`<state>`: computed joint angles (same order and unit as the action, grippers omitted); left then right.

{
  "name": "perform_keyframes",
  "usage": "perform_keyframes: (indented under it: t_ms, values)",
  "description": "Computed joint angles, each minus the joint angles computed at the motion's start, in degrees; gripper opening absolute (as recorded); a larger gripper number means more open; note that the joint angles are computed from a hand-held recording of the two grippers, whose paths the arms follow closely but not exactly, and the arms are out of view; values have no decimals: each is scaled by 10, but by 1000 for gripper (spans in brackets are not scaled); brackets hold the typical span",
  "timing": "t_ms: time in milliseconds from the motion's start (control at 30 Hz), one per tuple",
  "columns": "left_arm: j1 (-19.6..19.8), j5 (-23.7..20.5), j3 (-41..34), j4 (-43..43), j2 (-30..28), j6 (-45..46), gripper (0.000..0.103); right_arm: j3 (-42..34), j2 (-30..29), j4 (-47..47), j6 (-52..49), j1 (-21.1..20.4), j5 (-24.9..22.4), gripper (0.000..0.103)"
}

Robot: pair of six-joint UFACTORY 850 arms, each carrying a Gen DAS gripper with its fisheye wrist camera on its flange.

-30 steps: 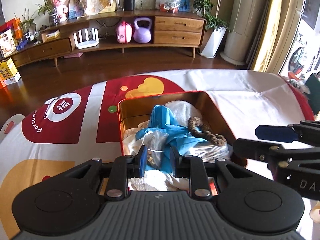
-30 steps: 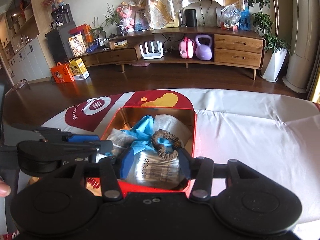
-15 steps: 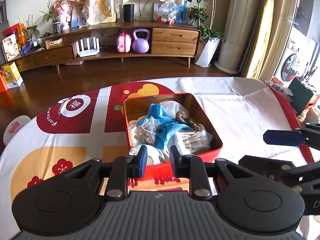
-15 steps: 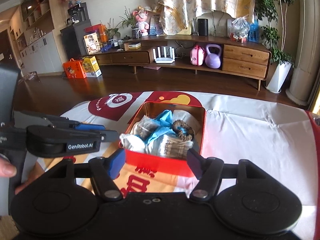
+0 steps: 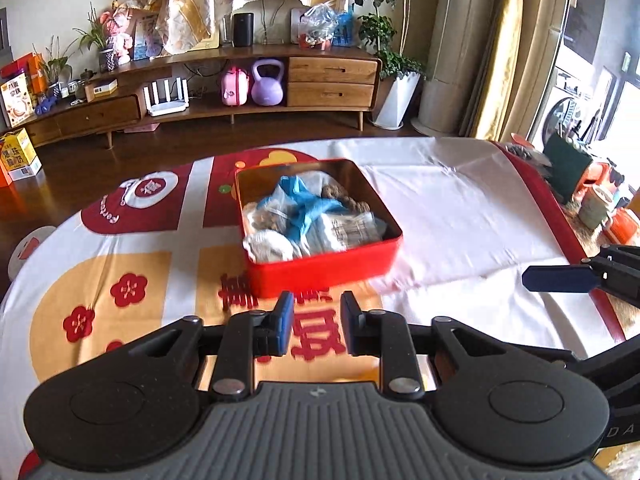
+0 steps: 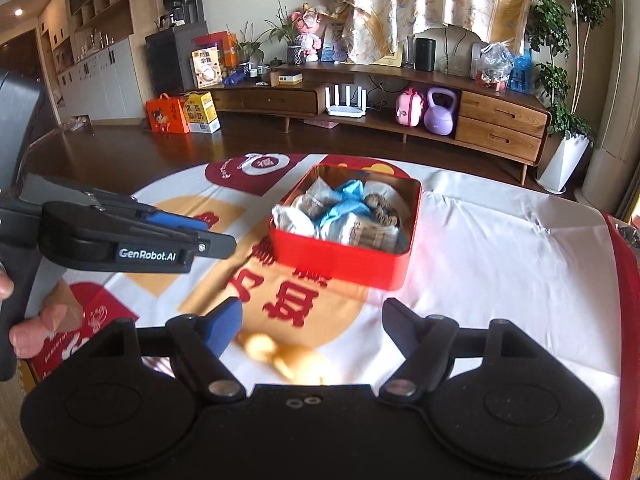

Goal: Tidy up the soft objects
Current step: 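Withdraw both tools from the tin toward the duck and wipe packet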

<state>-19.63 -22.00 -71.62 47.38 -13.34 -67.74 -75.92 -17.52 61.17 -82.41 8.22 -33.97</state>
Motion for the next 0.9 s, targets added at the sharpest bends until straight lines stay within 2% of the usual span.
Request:
perform_keyframes:
  t_ms: [33,100,367,433,500,700,900]
  values:
    - [-2,3,9,8,6,-12,55,9,6,5,-6,-1,0,77]
    - [-10,11,32,60,20,-72,76,24,14,12,-16,-5,-1,77]
    - [-44,16,107,155,63,-186,76,63,32,22,-32,-19,-1,77]
    - [-51,17,121,173,71,-207,83,69,32,21,-34,-24,-4,78]
    - [-59,19,136,197,77,-237,84,72,32,22,-39,-26,-6,79]
    - [-63,53,166,202,87,-262,84,71,21,19,-53,-31,-15,87]
    - [-74,49,178,202,77,-263,85,54,-1,-2,-38,-27,-15,90]
